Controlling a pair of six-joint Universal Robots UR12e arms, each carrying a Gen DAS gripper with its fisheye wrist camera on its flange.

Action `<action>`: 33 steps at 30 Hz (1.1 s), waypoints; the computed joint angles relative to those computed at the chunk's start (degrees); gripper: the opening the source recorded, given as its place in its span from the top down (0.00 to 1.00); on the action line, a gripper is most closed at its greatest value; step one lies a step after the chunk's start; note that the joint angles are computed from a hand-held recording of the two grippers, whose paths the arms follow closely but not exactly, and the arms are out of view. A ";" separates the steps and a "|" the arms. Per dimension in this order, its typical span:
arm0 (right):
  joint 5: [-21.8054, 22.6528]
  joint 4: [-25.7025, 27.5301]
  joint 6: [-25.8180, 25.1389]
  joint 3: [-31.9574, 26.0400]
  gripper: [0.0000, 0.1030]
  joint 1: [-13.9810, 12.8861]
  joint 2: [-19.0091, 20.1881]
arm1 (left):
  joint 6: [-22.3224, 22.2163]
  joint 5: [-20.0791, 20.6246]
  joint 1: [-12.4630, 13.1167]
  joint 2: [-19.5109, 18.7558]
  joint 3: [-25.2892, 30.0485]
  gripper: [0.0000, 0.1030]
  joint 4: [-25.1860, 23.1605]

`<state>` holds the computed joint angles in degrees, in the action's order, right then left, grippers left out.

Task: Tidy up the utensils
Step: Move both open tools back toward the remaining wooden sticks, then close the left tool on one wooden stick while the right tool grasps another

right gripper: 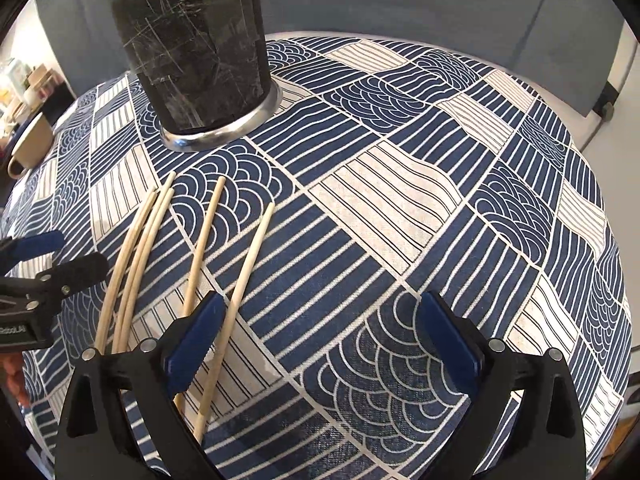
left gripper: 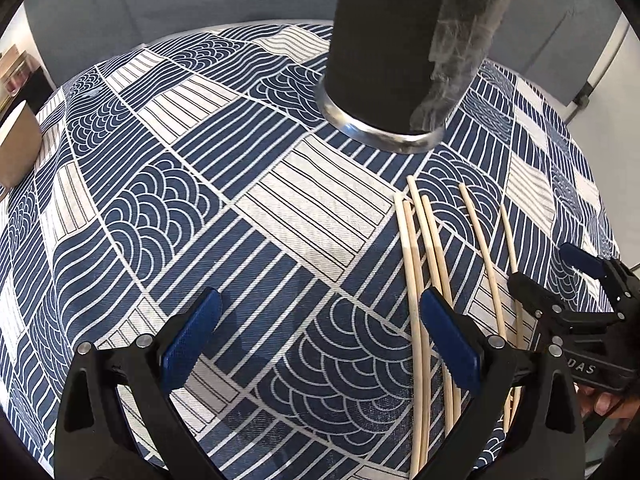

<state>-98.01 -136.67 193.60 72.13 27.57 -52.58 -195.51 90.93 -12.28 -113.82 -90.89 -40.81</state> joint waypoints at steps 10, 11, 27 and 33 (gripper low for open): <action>-0.45 -1.23 0.26 0.94 0.08 0.09 -0.39 | 0.94 3.52 -0.80 -0.46 0.27 0.04 0.35; -0.50 -1.56 0.24 1.13 0.08 0.09 -0.45 | 0.96 3.34 -0.68 -0.45 0.16 0.04 0.63; -0.61 6.35 3.89 -1.69 0.09 0.15 -0.05 | -1.06 6.23 -0.92 -0.71 1.85 0.04 -5.11; 0.16 7.52 2.79 -0.93 0.27 -0.18 -1.00 | 0.70 5.04 0.67 0.95 -0.35 0.05 -5.10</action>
